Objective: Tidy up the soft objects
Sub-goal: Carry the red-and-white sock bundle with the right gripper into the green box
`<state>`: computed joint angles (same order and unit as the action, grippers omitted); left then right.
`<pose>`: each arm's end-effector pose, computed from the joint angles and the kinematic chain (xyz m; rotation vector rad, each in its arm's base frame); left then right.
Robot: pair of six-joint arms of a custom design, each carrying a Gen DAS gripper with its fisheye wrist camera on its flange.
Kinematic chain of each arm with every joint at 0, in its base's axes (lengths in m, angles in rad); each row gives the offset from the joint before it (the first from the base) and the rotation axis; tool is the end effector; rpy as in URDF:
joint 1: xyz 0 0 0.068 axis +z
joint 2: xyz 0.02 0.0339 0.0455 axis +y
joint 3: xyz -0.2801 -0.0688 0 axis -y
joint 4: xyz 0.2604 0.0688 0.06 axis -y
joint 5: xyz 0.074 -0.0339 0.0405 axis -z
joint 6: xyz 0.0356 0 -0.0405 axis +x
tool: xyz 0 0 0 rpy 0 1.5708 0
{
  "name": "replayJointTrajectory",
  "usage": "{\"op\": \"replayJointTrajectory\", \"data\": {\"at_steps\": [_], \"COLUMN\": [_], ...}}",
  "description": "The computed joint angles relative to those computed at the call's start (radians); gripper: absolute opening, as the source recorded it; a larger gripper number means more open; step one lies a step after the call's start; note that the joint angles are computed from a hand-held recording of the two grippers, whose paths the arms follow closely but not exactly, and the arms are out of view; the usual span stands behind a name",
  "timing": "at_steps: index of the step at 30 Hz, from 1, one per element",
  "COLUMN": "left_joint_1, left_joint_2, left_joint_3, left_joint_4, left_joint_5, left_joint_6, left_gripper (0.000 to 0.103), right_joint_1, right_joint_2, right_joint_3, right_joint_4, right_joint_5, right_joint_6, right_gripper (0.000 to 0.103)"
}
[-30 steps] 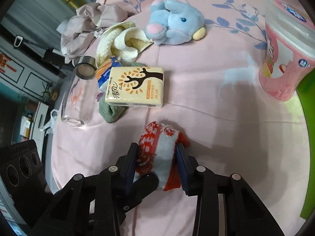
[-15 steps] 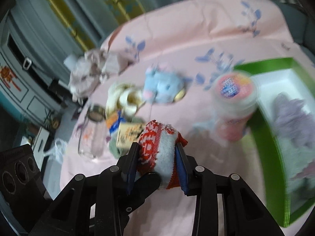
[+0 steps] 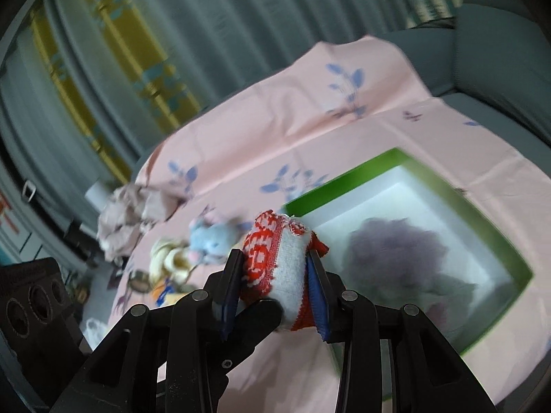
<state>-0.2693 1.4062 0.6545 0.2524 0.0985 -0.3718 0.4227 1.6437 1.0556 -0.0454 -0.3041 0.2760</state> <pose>0.2896 -0.0836 0.2034 -0.0463 2.1045 -0.4920 0.3398 0.1645 0.2344 -0.3403 2.2402 0.7167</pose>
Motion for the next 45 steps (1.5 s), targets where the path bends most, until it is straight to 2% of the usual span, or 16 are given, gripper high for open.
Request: {"op": "replayJointTrajectory", "data": {"at_steps": [9,18,27,45], "left_joint_1": [-0.057,-0.083,-0.089,-0.071], "left_joint_2": [0.199,0.369,0.482,0.581], "left_joint_3": [0.191,0.357,0.482,0.601], "left_joint_4": [-0.062,-0.166,-0.271,-0.413], "left_joint_5": [0.032,0.073,0.086,0.158], "left_joint_6": [0.034,0.041,0.055,0.031], "left_gripper": [0.026,0.026,0.025,0.027], "right_joint_1": [-0.124,-0.204,-0.233,-0.217], "right_joint_2": [0.060,0.132,0.211,0.244], "right_joint_3": [0.012,0.048,0.115,0.171], "right_joint_4": [0.031,-0.008,-0.070,-0.170], "right_joint_5": [-0.041,-0.049,-0.037,0.076], "right_joint_6": [0.067,0.120,0.146,0.119], "right_gripper": [0.039,0.039,0.039,0.039]}}
